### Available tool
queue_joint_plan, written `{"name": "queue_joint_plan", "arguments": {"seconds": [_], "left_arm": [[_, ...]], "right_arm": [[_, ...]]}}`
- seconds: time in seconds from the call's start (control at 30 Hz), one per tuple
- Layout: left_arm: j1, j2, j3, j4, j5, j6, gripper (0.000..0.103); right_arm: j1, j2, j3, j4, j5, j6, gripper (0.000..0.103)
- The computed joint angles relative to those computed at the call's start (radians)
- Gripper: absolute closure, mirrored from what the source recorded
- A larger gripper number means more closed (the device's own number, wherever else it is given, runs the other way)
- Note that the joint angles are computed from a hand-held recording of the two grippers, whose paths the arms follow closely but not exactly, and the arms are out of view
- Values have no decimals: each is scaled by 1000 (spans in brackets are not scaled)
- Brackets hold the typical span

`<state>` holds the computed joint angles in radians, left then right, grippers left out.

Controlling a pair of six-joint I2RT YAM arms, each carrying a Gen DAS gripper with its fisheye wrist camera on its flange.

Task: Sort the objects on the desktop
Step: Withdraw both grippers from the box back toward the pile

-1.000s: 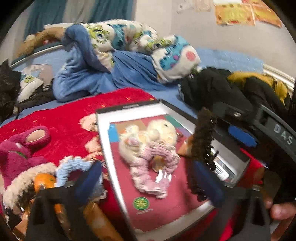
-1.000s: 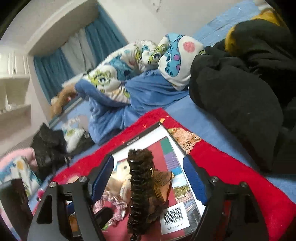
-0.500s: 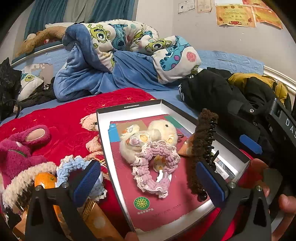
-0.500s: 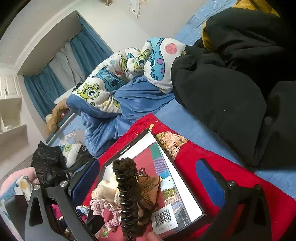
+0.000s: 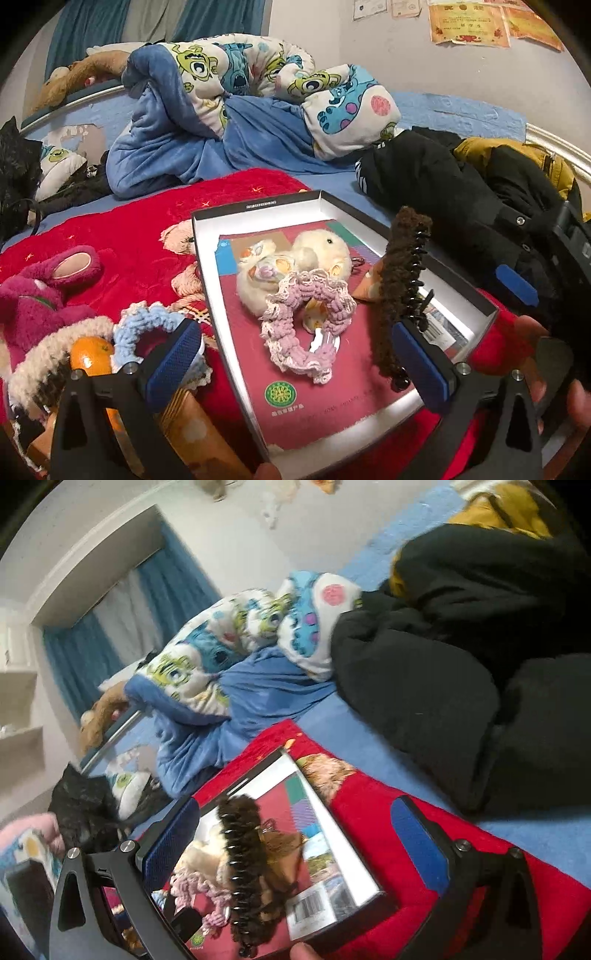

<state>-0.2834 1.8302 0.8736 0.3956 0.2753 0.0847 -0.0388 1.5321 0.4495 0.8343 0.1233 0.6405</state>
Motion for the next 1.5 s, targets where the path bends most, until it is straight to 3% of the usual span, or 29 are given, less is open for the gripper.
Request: {"name": "queue_joint_plan", "arguments": {"seconds": [0.2,0.37,0.57,0.63,0.83,0.93,1.13,1.27,1.37,1.5], "left_arm": [[66,-152,-49,-125,51,12,0],[174,-262,-76,-225,104,17,0],[377,-368,-52,-363,225,104,0],[454,-388,-23,-411,274,135,0],[672,-401,105,-604,436,234,0],[755,-410,132,-643,501,275,0],[844,-401,82,-610,547,330,0],[860,-354,-2,-491,552,329,0],[839,-321,-50,-431,491,334,0],[807,-290,-78,-446,482,372,0]], "right_arm": [[56,-113,20,-178,91,-33,0],[102,-286,26,-333,55,12,0],[283,-425,117,-526,241,39,0],[353,-425,160,-556,300,46,0],[508,-334,281,-558,314,-14,0],[576,-272,332,-551,310,-21,0],[702,-182,348,-498,404,-77,0],[723,-127,315,-459,394,-76,0],[712,-91,287,-408,383,-103,0],[683,-60,290,-409,383,-150,0]]}}
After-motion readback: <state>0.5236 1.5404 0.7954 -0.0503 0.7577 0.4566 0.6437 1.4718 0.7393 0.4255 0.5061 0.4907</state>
